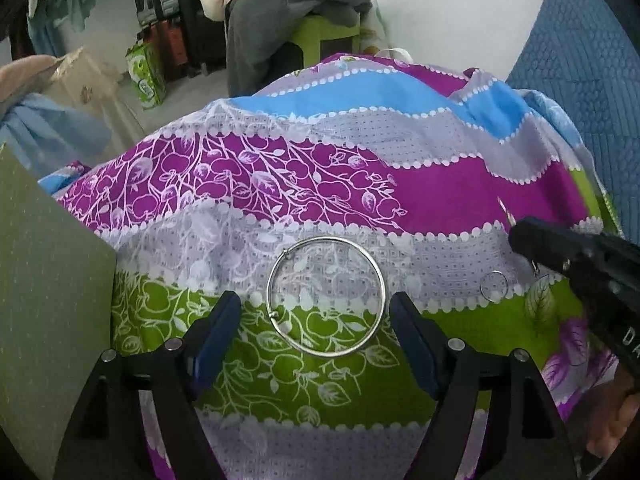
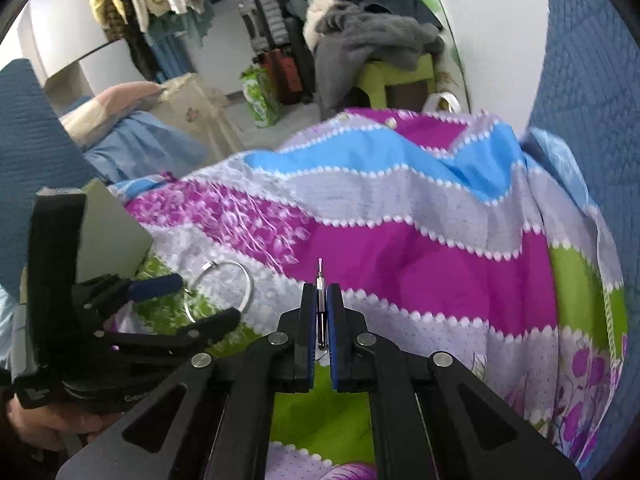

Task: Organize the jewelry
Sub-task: 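Grasp the large silver hoop with the left gripper while the right gripper grasps the small silver earring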

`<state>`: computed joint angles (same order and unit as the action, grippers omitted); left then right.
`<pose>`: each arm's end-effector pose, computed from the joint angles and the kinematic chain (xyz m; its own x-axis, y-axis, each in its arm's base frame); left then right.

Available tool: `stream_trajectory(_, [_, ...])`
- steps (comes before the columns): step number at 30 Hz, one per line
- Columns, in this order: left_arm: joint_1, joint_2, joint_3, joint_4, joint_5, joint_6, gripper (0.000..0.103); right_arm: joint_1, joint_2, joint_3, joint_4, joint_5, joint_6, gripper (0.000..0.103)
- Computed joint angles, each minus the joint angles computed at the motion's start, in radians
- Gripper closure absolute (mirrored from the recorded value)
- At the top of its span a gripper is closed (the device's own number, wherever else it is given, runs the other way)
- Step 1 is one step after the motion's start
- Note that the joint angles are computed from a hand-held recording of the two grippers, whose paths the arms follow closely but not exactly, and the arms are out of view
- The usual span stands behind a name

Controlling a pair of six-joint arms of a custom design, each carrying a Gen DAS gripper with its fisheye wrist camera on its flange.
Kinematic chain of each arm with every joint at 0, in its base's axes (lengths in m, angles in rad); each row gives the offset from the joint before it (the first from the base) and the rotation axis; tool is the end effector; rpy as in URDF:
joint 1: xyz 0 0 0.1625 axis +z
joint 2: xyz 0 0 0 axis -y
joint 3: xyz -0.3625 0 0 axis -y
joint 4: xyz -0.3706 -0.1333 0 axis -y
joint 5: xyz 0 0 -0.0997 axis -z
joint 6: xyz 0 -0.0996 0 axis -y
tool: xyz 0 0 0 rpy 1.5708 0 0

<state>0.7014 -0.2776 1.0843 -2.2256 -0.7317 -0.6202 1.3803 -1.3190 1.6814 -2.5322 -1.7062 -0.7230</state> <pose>-0.3960 -0.6060 -0.0866 -0.7197 0.1038 -0.6864 0.4139 0.8579 -0.3043 0.0088 -0.5871 0.3569 -0.8222 -0.3398 0.4566 -0.5169 0.7817 -0.3490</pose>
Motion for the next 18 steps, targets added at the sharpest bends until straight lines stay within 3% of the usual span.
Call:
stream_trajectory(10, [0.0,0.036,-0.032,-0.019,0.032,0.063,0.027,-0.004,-0.022,0.024,0.044,-0.033,0.067,0.1])
stream_trajectory(13, [-0.005,0.038,-0.029,-0.033,0.034,0.08,0.038,0.003,-0.027,0.038,0.035,-0.056,0.067,0.1])
stream_trajectory(18, [-0.002,0.029,-0.027,-0.027,0.014,0.07,0.038,0.014,-0.028,0.05,0.027,-0.098,0.071,0.1])
